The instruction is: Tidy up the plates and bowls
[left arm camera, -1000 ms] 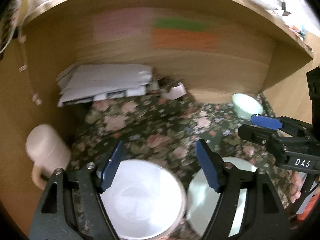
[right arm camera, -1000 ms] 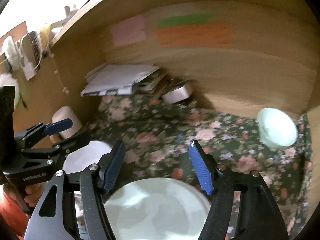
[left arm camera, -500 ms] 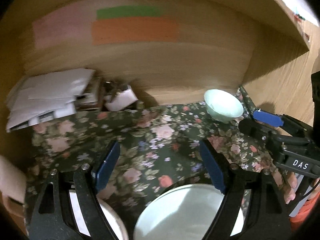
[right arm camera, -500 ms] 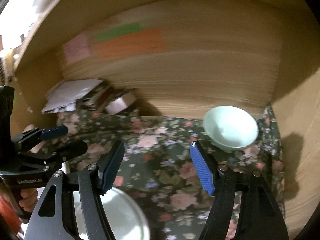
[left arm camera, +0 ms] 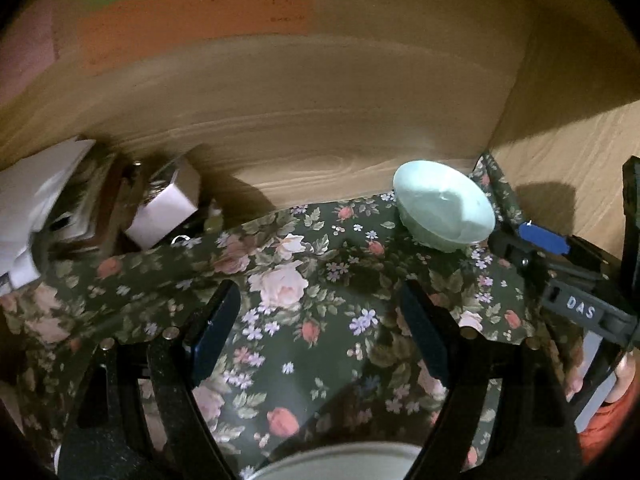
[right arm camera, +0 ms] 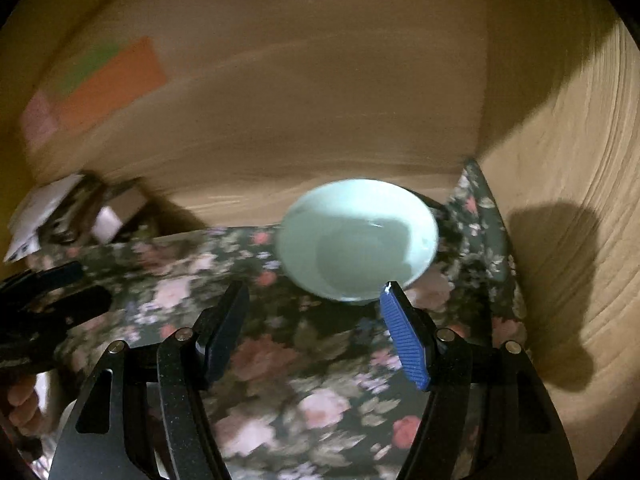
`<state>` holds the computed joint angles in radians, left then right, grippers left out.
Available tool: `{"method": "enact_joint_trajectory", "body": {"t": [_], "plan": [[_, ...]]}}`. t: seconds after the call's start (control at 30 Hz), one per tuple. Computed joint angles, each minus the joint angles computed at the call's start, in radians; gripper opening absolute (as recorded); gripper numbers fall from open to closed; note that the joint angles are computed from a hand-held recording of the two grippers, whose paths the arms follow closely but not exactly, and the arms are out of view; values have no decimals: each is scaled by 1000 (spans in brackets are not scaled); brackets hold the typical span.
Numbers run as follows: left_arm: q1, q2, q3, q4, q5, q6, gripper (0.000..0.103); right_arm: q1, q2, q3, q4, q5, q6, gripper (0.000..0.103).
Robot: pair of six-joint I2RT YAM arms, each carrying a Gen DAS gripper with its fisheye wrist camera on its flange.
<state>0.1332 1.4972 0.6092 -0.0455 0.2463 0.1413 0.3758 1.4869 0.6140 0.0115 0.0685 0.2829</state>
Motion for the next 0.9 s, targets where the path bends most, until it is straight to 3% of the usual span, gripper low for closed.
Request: {"method": "enact_joint_trajectory", "body": {"t": [0.4, 0.5, 0.6, 0.7, 0.9], "plan": [[-93, 204, 120, 54, -93, -12, 82, -155, 282, 128, 41, -80, 32, 65], [-105, 211, 113, 86, -101, -11, 82, -181, 317, 146, 36, -115, 33, 57], [-114, 226, 116, 104, -99, -12, 82, -193, 329, 156, 39, -143, 29, 42], [-126, 231, 114, 117, -101, -17, 82, -178, 334, 165, 31, -119, 12, 41], [-135, 248, 120, 122, -86, -28, 82, -149, 355, 186, 8, -111, -27, 27]]}}
